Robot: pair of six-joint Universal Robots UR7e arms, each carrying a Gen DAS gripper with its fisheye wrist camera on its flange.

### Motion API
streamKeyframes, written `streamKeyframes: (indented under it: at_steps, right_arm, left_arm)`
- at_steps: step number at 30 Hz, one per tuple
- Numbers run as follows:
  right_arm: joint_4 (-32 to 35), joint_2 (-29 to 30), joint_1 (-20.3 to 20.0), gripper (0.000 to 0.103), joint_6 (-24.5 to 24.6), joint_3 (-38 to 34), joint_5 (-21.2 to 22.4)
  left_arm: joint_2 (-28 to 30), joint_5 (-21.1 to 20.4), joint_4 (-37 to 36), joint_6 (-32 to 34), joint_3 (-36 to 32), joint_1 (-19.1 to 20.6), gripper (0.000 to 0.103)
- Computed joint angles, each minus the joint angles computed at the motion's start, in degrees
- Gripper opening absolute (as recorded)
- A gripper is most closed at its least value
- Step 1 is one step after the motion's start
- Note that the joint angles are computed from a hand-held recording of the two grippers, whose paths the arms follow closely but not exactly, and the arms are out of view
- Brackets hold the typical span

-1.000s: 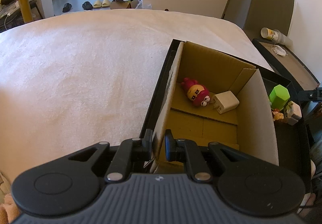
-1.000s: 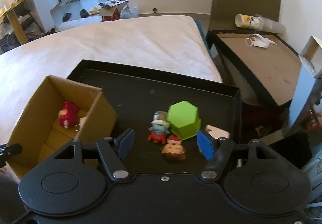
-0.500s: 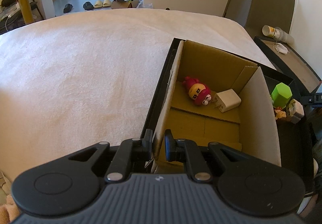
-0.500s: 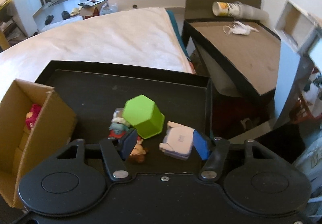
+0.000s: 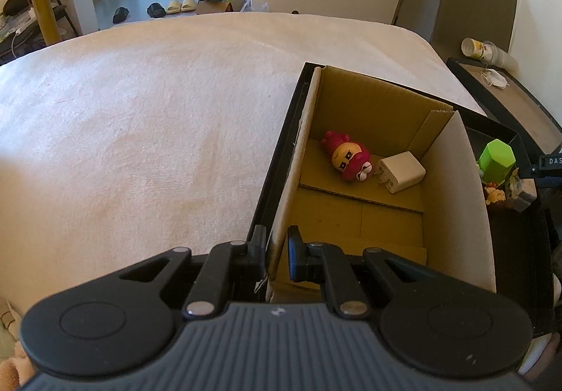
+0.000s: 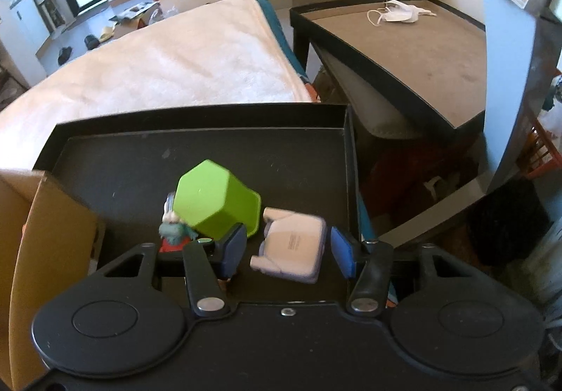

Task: Organize rigid objects
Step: 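Move the right gripper to the white-and-grey cube and grasp it, then carry the white-and-grey cube into the box and release it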

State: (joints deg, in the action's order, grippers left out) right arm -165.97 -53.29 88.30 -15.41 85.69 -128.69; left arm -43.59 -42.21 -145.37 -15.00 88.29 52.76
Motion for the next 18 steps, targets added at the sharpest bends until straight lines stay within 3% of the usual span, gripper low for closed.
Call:
streamKeyframes:
  at_steps: [4, 11, 18]
  right_arm:
    - [-0.3, 0.7, -0.5, 0.05, 0.8, -0.9, -0.5]
    - [4.9, 0.5, -1.7, 0.044, 5.1, -1.6, 1.0]
    - [5.4, -0.5, -1.1, 0.043, 5.2, 0.1, 0.6]
  left_arm:
    - [0.0, 0.0, 0.0, 0.0, 0.0, 0.0, 0.011]
    - [-0.1, -0.1, -0.2, 0.1, 0.1, 0.1, 0.011]
    - [-0.1, -0.3, -0.1, 0.1, 0.0, 0.1, 0.011]
